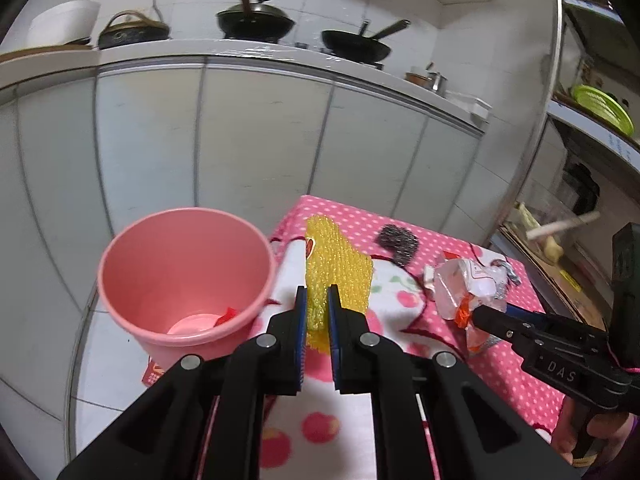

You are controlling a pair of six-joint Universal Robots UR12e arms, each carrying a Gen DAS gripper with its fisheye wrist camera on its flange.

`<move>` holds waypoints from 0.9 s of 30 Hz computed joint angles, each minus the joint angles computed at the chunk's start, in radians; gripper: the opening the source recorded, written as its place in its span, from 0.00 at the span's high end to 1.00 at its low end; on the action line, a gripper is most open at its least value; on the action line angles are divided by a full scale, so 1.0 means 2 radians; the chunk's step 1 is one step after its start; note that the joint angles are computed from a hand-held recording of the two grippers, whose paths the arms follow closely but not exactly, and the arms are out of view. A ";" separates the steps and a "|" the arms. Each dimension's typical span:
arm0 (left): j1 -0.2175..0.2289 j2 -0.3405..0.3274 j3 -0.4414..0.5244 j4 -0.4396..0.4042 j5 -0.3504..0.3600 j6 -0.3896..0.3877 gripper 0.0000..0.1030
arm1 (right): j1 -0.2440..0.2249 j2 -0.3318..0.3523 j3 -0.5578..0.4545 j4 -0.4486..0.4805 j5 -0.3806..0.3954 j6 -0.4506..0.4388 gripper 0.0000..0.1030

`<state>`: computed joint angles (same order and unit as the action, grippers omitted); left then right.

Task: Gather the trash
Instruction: 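Grasp the white plastic bag with orange print with the right tool while the left tool lifts the net, then carry the net and bag over the pink bucket and open both tools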

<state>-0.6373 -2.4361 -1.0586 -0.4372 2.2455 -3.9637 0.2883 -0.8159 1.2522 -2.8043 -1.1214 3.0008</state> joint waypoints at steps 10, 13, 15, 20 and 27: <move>0.002 0.025 -0.041 -0.024 0.060 -0.034 0.91 | 0.024 0.021 -0.050 0.037 0.028 -0.039 0.73; 0.003 0.031 -0.052 -0.041 0.083 -0.043 0.91 | 0.033 0.031 -0.069 0.051 0.034 -0.051 0.73; 0.004 0.038 -0.061 -0.055 0.096 -0.052 0.91 | 0.039 0.039 -0.086 0.066 0.036 -0.057 0.73; 0.013 0.050 -0.080 -0.084 0.093 -0.080 0.91 | 0.052 0.060 -0.127 0.104 0.034 -0.074 0.73; 0.034 0.054 -0.091 -0.108 0.051 -0.110 0.91 | 0.069 0.088 -0.172 0.140 0.026 -0.099 0.73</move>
<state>-0.5701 -2.3273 -1.2411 -0.6538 2.3466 -4.1841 0.4254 -0.6409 0.9085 -2.5242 -1.0698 2.8037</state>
